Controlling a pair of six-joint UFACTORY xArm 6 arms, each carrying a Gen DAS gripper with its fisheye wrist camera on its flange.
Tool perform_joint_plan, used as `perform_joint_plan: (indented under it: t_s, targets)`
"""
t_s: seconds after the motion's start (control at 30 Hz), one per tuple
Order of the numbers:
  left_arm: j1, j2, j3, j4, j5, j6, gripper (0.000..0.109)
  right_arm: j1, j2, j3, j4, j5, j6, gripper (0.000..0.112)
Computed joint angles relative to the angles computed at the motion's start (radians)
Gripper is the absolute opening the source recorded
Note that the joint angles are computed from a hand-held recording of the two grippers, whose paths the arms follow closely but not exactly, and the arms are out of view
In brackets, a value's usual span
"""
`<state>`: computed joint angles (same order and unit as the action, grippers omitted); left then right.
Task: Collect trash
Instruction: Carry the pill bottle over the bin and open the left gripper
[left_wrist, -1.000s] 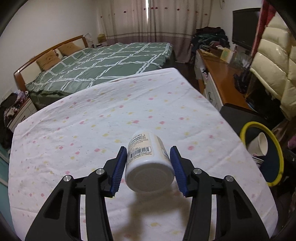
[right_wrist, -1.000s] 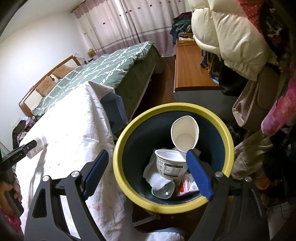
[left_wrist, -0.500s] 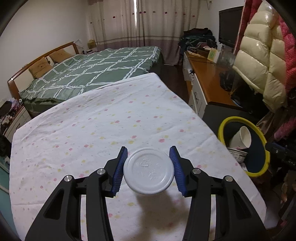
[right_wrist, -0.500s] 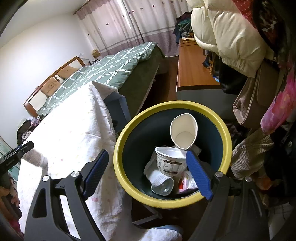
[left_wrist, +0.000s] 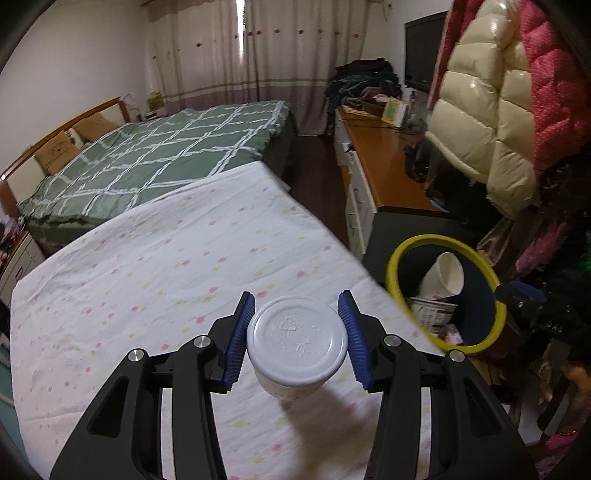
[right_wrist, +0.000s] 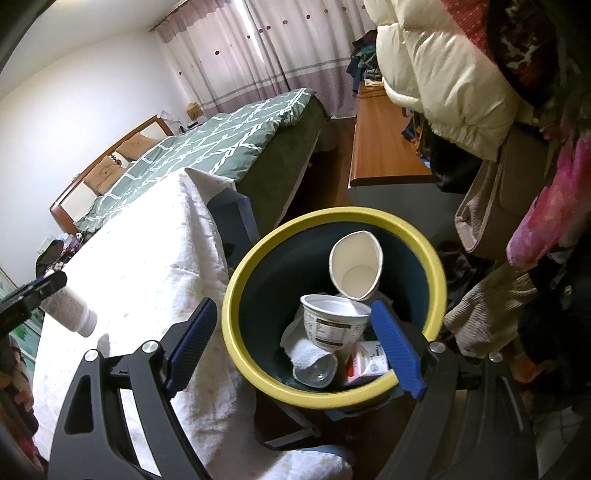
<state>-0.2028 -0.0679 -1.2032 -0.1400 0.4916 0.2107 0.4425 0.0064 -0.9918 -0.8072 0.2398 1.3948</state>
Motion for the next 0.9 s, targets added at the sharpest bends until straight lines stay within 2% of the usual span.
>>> perform_joint_plan:
  t_s: [0.17, 0.33, 0.6, 0.63, 0.7, 0.83, 0.9]
  targets:
    - [-0.054, 0.051, -0.094, -0.072, 0.033, 0.07, 0.047, -0.009, -0.063, 0.053, -0.022, 0.044, -0.002, 0.081]
    - [-0.139, 0.166, -0.249, -0.144, 0.074, 0.13, 0.047, -0.029, -0.143, 0.129, -0.042, 0.076, 0.029, 0.081]
    - [-0.253, 0.404, -0.492, -0.126, 0.132, 0.087, 0.048, -0.049, -0.214, 0.2, -0.05, 0.09, 0.061, 0.081]
    - [-0.261, 0.434, -0.517, -0.109, 0.139, 0.062, 0.051, -0.051, -0.222, 0.207, -0.052, 0.09, 0.066, 0.081]
    - [-0.271, 0.466, -0.543, -0.081, 0.145, 0.016, 0.076, -0.054, -0.238, 0.22, -0.05, 0.089, 0.068, 0.081]
    - [-0.265, 0.409, -0.457, -0.088, 0.108, 0.009, 0.077, -0.054, -0.262, 0.24, -0.046, 0.085, 0.068, 0.081]
    - [-0.255, 0.335, -0.37, -0.079, 0.063, 0.004, 0.088, -0.044, -0.266, 0.242, -0.031, 0.088, 0.049, 0.081]
